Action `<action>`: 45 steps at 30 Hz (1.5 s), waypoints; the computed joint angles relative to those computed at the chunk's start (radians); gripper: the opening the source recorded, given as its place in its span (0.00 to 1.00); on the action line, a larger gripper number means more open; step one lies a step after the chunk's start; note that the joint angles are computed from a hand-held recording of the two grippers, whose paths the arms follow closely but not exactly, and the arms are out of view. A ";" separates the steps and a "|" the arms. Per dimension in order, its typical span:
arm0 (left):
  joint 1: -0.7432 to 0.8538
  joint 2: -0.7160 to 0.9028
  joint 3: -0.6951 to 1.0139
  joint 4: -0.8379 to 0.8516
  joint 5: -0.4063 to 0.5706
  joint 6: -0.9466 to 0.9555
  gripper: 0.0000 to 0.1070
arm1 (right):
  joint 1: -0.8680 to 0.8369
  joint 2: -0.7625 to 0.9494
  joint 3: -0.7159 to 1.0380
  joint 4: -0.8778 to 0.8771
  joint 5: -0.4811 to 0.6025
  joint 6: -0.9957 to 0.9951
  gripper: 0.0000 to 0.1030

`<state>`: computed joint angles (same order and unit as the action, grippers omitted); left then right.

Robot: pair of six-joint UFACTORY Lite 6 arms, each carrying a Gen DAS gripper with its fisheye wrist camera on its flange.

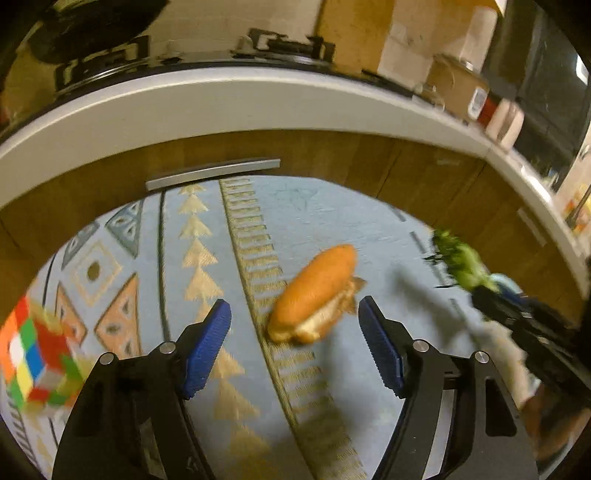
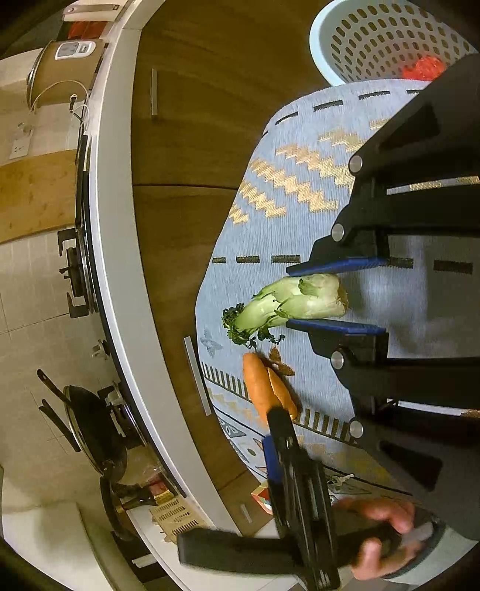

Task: Collect trash
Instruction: 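Grasp the bok choy with the right tool while the left tool grasps the carrot, then carry the carrot and bok choy over the basket and open both tools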

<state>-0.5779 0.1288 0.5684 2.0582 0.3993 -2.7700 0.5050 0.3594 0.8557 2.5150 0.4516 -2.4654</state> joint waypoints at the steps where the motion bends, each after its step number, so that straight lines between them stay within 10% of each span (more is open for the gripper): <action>1: 0.017 0.023 0.023 0.008 -0.010 0.020 0.65 | 0.001 -0.001 -0.001 0.007 0.000 -0.008 0.19; 3: 0.032 0.092 0.088 0.052 -0.027 0.015 0.64 | 0.009 -0.002 -0.004 0.032 -0.005 -0.034 0.19; 8: -0.046 0.123 0.142 -0.177 0.037 0.224 0.22 | 0.017 -0.021 -0.025 0.092 0.001 -0.091 0.19; 11: -0.104 0.081 0.128 -0.269 0.074 0.271 0.18 | -0.008 -0.046 -0.050 0.055 0.020 -0.040 0.19; 19: -0.277 -0.105 0.088 -0.327 0.127 0.247 0.17 | -0.211 -0.314 -0.264 -0.185 0.069 0.167 0.19; 29: -0.503 0.168 0.563 -0.521 0.165 0.528 0.18 | -0.782 -0.717 -0.398 -0.874 0.192 0.659 0.19; 45: -0.541 0.903 1.523 -1.121 0.133 1.212 0.19 | -1.135 -0.363 -0.237 -1.130 0.194 0.704 0.19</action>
<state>-1.1189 1.0322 2.0918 0.9373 0.5323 -1.5580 -0.6296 -0.0035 0.6185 1.3851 0.6460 -1.7610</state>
